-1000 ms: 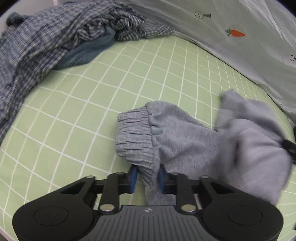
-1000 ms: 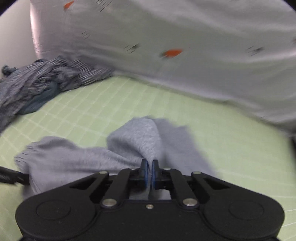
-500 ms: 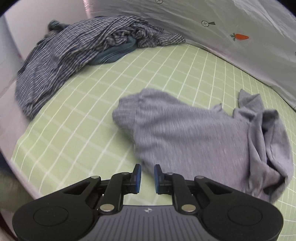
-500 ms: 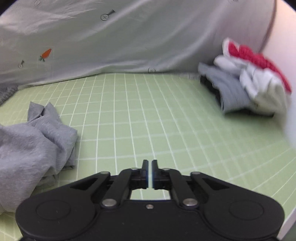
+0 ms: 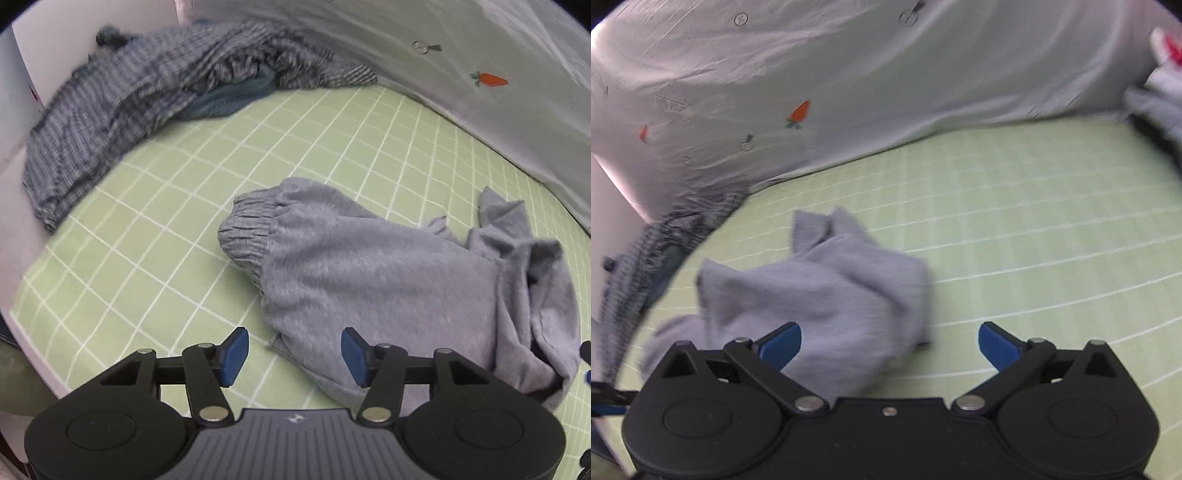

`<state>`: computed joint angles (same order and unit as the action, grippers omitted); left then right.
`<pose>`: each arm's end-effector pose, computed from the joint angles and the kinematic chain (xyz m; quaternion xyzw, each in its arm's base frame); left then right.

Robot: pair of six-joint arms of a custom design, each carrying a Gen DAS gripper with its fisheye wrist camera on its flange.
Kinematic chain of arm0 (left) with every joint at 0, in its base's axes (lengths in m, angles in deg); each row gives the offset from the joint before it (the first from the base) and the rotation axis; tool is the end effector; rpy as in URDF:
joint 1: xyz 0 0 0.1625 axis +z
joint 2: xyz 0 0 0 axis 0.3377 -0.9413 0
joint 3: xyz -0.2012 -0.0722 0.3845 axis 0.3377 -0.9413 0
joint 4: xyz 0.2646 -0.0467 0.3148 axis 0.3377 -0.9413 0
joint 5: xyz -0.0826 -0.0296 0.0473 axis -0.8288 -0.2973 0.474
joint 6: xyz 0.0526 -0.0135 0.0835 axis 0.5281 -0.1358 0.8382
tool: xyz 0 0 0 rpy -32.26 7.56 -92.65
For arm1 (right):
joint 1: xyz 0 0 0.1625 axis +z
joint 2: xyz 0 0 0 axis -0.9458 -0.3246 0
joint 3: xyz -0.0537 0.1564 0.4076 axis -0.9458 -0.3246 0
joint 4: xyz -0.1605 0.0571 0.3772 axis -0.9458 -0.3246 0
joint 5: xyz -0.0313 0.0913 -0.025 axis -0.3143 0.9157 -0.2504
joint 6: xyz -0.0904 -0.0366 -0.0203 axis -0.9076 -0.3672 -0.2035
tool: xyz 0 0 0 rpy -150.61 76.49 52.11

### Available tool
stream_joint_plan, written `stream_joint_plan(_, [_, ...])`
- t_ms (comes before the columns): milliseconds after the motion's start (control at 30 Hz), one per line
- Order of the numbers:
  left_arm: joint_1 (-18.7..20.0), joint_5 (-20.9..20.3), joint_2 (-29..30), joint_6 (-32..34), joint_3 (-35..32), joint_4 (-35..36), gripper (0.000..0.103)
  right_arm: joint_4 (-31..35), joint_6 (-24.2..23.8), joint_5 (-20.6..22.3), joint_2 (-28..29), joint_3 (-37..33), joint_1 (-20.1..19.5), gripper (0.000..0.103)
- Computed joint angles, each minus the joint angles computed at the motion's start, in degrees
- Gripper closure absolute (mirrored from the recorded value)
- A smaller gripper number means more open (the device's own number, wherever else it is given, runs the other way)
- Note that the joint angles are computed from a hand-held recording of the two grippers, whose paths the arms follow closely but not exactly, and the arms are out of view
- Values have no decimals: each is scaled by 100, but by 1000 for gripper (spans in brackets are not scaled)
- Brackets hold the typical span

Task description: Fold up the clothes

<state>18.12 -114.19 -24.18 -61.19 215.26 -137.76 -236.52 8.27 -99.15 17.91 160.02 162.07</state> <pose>-0.0845 -0.3282 0.1445 -0.1048 0.8901 -0.2731 0.3495 0.1028 -0.3247 0.1214 0.0445 -0.9125 0.3485 0.2096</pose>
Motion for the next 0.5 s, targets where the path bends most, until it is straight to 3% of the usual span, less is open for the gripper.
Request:
stream_joint_plan(133, [801, -282, 107, 1077, 2, -1287, 46, 1089, 874, -111, -9, -330, 123, 1])
stream_joint_plan(200, [1100, -445, 234, 1572, -60, -1735, 47, 1222, 1201, -305, 89, -395, 265, 19])
stream_joint_plan(267, [1294, -560, 401, 1992, -134, -2065, 50, 1121, 1288, -354, 207, -383, 378, 58])
stream_joint_plan(300, [1337, -597, 468, 2162, -155, -2185, 57, 1016, 1293, -392, 280, -374, 443, 61])
stream_joint_plan(367, [1336, -568, 565, 2312, -166, -2283, 71, 618, 1163, -457, 403, -302, 537, 82])
stream_joint_plan(500, [1232, -407, 641, 2162, -87, -2347, 86, 4, 1033, -628, 391, -85, 682, 94])
